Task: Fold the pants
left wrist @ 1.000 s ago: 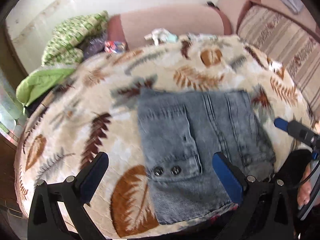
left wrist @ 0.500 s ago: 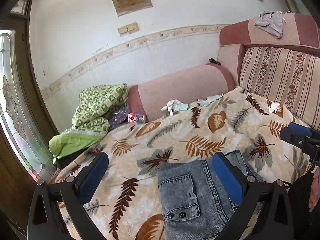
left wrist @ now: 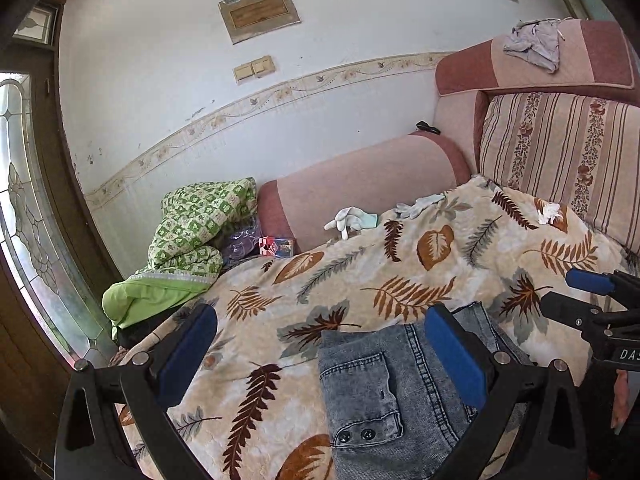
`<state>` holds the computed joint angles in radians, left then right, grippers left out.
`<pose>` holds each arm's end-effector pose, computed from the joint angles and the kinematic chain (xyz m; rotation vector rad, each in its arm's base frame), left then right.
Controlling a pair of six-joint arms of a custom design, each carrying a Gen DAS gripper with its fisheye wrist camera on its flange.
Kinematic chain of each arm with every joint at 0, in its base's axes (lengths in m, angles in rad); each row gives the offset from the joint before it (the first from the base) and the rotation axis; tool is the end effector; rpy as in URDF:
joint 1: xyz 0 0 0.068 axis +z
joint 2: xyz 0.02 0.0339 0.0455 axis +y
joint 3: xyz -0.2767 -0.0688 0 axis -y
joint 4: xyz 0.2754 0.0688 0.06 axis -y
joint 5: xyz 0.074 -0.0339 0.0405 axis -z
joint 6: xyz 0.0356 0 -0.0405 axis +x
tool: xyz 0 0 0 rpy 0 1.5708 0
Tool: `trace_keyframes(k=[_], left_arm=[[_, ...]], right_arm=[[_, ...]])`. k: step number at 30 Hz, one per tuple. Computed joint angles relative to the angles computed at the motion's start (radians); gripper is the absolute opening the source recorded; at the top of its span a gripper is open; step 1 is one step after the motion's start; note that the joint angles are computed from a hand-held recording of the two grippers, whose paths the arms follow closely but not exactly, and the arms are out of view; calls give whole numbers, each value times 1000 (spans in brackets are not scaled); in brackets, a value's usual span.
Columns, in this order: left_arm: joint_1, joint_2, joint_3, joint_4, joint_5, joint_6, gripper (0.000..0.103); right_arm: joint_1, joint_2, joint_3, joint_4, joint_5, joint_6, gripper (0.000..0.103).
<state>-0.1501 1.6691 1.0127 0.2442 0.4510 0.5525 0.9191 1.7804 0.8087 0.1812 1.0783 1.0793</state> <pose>0.3923 -0.0750 0.2258 0.9324 1.7057 -0.1808 0.2350 0.2563 0.1260 0.6044 1.8158 0.0413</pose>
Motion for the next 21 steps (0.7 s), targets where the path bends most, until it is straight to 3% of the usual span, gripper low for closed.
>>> trace_keyframes(k=[8, 16, 21], left_arm=[[-16, 29, 23, -2, -23, -19, 103], [-66, 80, 92, -89, -107, -50, 103], [-79, 90, 90, -88, -137, -43, 103]], right_arm=[[-10, 28, -31, 92, 3, -18, 83], [-22, 23, -105, 209, 5, -33, 83], [-27, 18, -144, 274, 5, -36, 83]])
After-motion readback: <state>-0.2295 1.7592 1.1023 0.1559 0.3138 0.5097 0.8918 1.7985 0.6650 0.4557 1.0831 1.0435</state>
